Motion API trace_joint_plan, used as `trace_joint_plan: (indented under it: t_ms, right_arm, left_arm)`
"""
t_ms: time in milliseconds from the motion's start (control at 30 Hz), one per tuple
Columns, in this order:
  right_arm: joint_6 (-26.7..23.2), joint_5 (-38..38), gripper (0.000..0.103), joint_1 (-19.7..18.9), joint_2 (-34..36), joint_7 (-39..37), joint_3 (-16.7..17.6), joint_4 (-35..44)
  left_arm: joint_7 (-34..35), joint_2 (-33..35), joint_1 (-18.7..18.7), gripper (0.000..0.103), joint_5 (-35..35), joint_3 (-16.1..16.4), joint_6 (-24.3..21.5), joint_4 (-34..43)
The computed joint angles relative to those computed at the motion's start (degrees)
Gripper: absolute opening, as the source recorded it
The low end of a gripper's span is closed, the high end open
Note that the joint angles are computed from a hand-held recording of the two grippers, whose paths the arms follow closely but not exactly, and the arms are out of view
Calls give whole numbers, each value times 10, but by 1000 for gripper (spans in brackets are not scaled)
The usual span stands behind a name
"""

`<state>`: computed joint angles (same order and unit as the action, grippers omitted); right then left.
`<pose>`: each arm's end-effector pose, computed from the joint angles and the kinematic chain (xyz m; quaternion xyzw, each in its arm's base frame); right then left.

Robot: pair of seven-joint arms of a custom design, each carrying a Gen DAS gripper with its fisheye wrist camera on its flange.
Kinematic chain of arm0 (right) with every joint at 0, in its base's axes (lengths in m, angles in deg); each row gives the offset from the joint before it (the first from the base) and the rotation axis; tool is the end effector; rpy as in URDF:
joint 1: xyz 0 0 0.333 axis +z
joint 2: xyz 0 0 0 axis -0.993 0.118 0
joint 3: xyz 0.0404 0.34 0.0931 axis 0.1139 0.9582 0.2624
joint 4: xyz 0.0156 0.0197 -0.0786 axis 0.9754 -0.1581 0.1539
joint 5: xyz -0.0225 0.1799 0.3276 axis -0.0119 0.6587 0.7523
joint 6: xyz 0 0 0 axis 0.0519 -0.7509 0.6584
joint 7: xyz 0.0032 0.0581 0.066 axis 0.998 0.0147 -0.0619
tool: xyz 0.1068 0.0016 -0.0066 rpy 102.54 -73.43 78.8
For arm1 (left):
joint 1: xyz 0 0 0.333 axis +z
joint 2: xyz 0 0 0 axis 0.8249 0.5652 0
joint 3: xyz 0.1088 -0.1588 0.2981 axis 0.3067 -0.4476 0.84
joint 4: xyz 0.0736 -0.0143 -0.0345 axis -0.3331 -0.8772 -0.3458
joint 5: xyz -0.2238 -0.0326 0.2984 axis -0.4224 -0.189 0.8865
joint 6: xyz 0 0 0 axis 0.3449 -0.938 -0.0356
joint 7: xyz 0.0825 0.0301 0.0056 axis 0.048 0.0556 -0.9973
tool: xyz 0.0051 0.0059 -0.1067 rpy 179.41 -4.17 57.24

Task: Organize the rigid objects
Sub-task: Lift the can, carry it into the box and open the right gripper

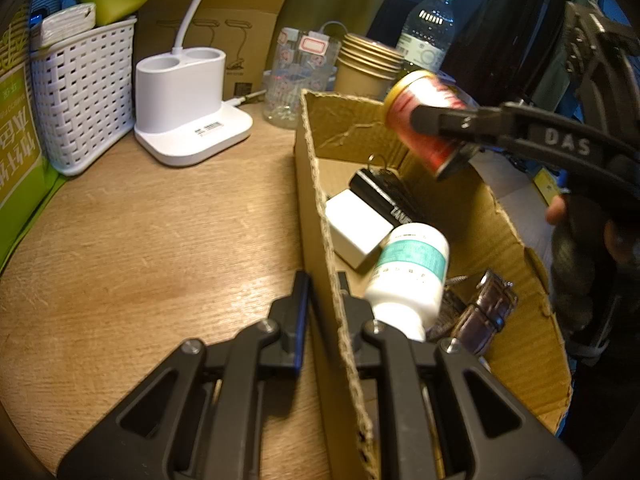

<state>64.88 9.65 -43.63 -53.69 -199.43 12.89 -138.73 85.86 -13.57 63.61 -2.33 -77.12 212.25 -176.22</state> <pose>0.4715 0.4719 0.4201 -0.6443 0.6546 -0.2300 0.3217 0.4681 -0.3170 0.3743 -0.4940 0.7865 -0.3664 0.0569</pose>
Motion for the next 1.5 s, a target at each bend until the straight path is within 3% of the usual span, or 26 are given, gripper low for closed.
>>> trace_joint_plan:
  t_ms: [400,800,1033,1500]
  right_arm:
    - [-35,71,57,0,32,-95,3,32]
    - [-162,128,57,28,70,-224,9,102]
    - [-165,152,57,27,74,-250,10,109]
    - [-138,147,65,29,61,-228,6,91]
  left_arm:
    - [-1,0,-4,12,1,4,1,1]
    - [0,1,-5,12,2,6,1,2]
    - [-1,1,-5,12,2,6,1,2]
    - [3,3,-1,13,0,1,0,3]
